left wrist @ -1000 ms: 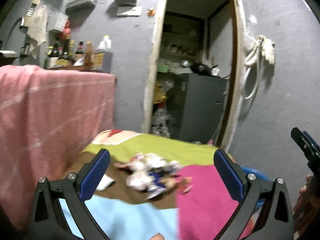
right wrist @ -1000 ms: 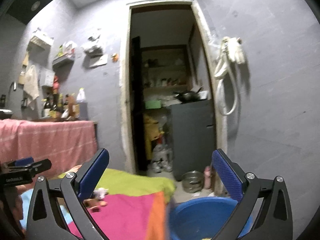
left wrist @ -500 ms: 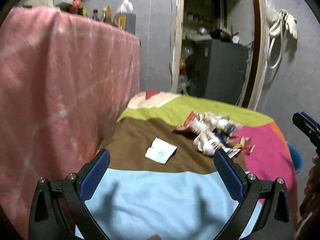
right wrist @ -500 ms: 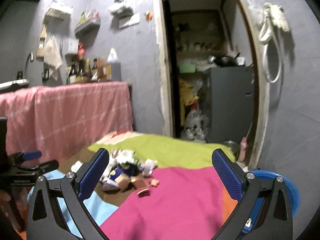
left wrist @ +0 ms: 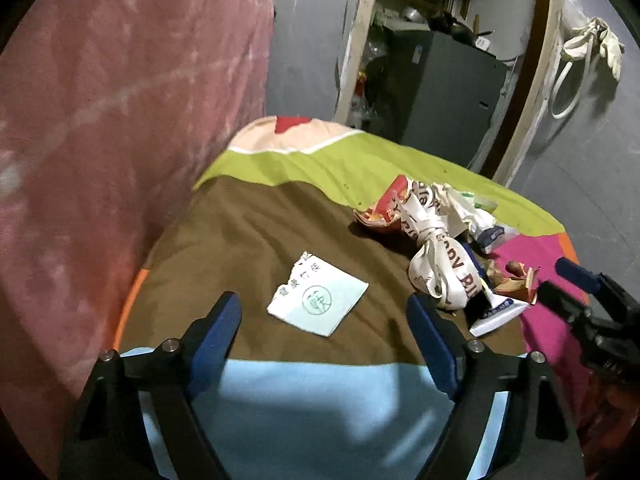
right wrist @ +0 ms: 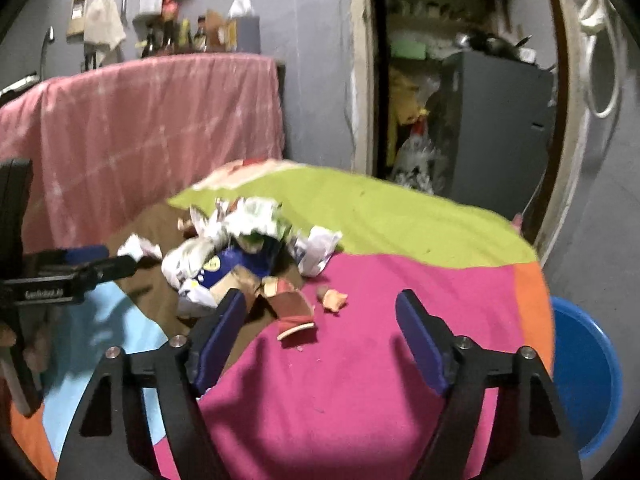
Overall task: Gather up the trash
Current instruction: 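Grasp the white paper square with the left gripper while the right gripper grasps a brown cardboard scrap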
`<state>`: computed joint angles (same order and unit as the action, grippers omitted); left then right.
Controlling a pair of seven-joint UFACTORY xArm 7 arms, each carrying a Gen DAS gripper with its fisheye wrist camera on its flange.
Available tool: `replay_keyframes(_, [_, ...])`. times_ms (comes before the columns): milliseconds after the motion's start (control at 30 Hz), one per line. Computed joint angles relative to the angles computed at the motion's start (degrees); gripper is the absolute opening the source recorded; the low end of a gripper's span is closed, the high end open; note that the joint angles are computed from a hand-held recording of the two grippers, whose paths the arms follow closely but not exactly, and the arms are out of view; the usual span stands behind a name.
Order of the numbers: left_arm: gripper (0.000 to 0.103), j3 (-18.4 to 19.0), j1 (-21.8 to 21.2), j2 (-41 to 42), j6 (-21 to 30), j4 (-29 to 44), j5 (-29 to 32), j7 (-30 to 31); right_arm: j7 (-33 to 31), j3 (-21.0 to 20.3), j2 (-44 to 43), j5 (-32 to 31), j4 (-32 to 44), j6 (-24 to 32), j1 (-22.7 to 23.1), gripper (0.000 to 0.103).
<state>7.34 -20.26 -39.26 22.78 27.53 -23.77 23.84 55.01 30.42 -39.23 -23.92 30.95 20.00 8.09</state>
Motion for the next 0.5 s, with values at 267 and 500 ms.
replay_keyframes(267, [0.064, -0.78, 0.37, 1.50, 1.64, 1.09, 0.71, 0.24, -3.41, -2.81, 6.51, 0.13, 2.31, -0.33, 1.90, 0.060])
replay_keyframes(500, [0.042, -0.86, -0.10, 2.10, 2.33, 1.35, 0.68, 1.29, -4.19, -4.31, 5.39, 1.52, 0.80, -2.95, 3.16, 0.057])
